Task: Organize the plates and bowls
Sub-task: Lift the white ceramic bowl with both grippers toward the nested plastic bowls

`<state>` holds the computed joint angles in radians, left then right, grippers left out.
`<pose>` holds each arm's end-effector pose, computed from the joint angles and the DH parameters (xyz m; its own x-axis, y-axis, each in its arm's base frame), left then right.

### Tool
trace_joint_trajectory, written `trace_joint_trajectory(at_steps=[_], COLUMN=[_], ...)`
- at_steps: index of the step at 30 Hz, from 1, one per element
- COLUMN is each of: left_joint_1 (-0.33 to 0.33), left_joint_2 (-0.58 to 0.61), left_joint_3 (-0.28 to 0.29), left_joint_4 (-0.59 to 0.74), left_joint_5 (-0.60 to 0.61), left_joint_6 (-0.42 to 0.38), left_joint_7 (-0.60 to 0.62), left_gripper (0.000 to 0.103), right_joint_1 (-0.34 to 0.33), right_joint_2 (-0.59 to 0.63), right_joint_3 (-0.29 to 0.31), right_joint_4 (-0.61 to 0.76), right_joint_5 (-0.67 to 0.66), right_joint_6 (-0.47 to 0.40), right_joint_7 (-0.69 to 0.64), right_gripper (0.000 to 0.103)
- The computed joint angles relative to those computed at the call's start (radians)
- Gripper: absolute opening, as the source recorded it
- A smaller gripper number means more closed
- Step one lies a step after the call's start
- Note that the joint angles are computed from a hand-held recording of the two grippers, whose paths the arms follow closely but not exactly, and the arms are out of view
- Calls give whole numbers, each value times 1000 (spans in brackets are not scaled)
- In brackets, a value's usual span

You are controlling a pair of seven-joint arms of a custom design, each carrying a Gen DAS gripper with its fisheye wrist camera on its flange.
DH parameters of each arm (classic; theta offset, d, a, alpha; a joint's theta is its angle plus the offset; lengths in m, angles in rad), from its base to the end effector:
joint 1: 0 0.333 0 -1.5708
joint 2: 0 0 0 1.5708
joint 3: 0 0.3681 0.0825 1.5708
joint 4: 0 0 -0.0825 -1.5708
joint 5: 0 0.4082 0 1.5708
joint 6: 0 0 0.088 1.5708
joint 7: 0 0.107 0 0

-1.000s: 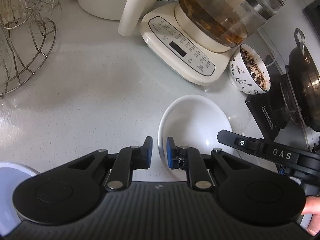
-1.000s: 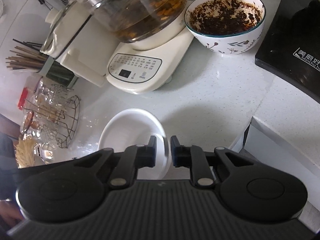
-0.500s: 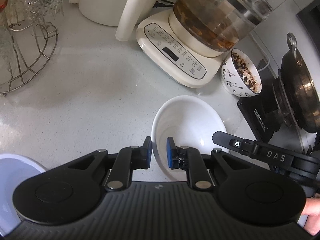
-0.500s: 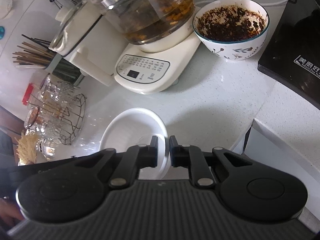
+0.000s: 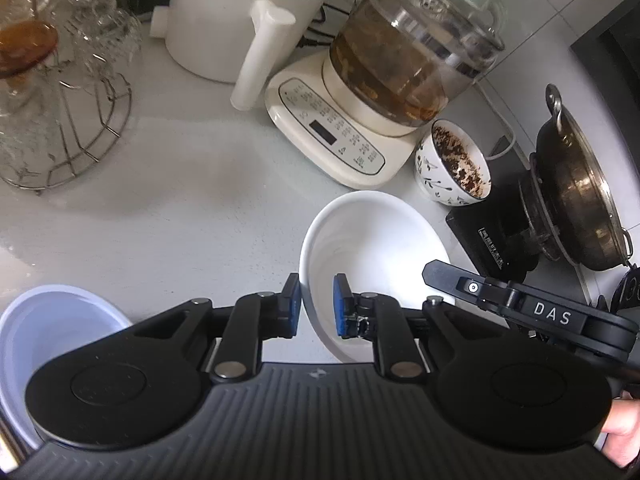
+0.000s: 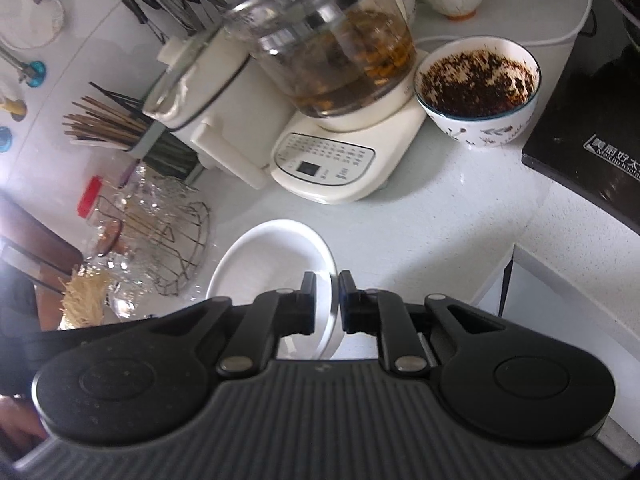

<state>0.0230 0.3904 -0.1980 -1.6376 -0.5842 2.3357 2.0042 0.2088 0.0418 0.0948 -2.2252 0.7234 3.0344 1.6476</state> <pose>0.7264 -0.1164 0.4683 -0.3002 -0.8505 0.4318 -0.9108 0.1212 -0.3947 0.5776 0.1276 0.4682 -0.2372 -0.8022 -0.5478 -0.7156 0.5257 -0.4600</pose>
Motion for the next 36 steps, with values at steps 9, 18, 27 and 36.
trace_joint_trajectory(at_steps=[9,18,27,36], left_joint_1=[27,54,88,114], left_joint_2=[-76,-146,-200,-248], left_joint_3=[16,45,76,109], left_joint_4=[-60,-107,-145,-202], left_joint_5=[-37,-73,-97,-106], left_joint_6=[-2,-3,-9,11], left_joint_7=[18,43,71,73], left_gripper=[19,19,19,19], right_joint_1=[33,74,99,100], right_joint_2=[-25,-30,-14,26], right_joint_3=[-3,2,22,66], right_joint_4=[1,30,69,129], right_joint_5=[-89,-92,-145,-136], right_joint_6=[4,9,11,-8], right_joint_7=[63,74,113,75], right_gripper=[14,14,14,14])
